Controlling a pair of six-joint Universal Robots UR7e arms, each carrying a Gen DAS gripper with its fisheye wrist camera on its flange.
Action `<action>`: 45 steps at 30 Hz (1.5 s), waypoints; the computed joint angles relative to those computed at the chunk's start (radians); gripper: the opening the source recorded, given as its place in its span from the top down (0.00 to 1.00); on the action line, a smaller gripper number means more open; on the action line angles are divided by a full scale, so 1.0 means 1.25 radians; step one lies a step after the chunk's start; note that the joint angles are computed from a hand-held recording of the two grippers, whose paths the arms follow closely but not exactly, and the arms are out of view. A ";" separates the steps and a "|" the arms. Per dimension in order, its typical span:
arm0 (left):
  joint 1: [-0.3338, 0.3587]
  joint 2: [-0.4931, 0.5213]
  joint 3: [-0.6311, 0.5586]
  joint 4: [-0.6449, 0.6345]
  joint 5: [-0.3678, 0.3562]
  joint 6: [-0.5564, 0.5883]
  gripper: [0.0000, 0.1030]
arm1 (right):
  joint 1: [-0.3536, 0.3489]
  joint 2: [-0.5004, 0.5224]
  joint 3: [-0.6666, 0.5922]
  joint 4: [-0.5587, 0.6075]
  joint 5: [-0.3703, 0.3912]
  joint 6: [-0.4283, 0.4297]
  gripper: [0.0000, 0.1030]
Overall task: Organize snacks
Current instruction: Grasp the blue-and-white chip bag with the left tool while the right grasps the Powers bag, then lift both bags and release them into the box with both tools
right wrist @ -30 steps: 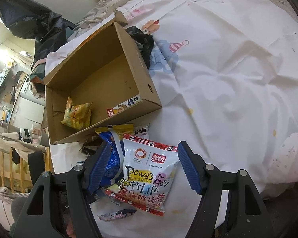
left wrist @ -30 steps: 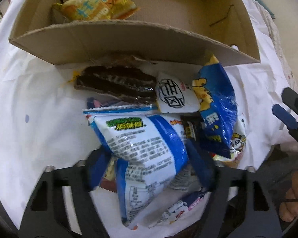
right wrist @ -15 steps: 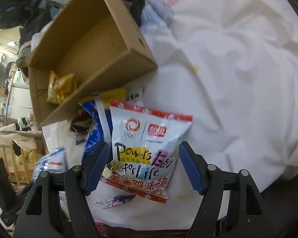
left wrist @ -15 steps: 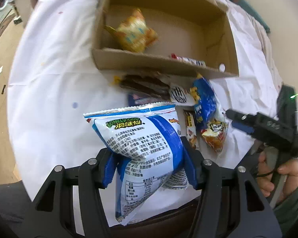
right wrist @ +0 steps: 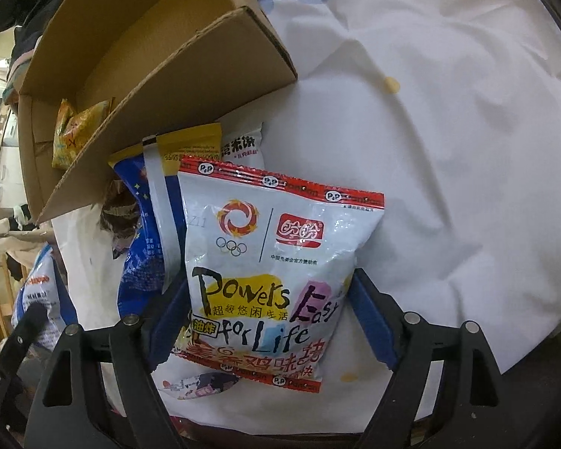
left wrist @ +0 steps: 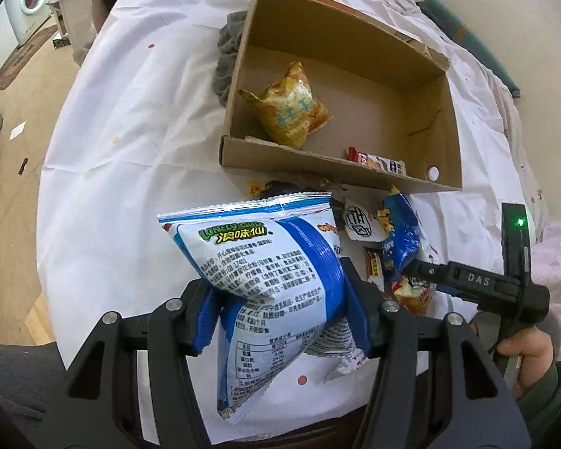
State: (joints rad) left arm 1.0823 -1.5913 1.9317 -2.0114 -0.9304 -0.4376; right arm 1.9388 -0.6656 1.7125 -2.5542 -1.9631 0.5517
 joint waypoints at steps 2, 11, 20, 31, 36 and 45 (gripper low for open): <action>-0.003 -0.003 0.004 -0.002 0.010 0.000 0.48 | 0.003 0.001 -0.002 0.002 -0.004 -0.014 0.26; 0.006 -0.004 0.012 -0.006 0.045 -0.015 0.48 | 0.003 -0.039 0.052 -0.082 0.015 -0.083 0.43; -0.005 -0.007 0.037 -0.054 0.078 0.012 0.48 | 0.036 -0.093 0.144 -0.415 0.054 -0.210 0.44; -0.053 -0.039 0.074 -0.180 0.120 0.095 0.48 | 0.058 -0.072 0.119 -0.471 0.091 -0.247 0.44; -0.062 -0.021 0.039 -0.190 0.107 0.132 0.48 | 0.072 -0.055 0.083 -0.464 0.110 -0.271 0.44; -0.048 0.100 -0.093 -0.232 0.116 0.230 0.48 | 0.074 -0.024 -0.026 -0.395 0.105 -0.315 0.44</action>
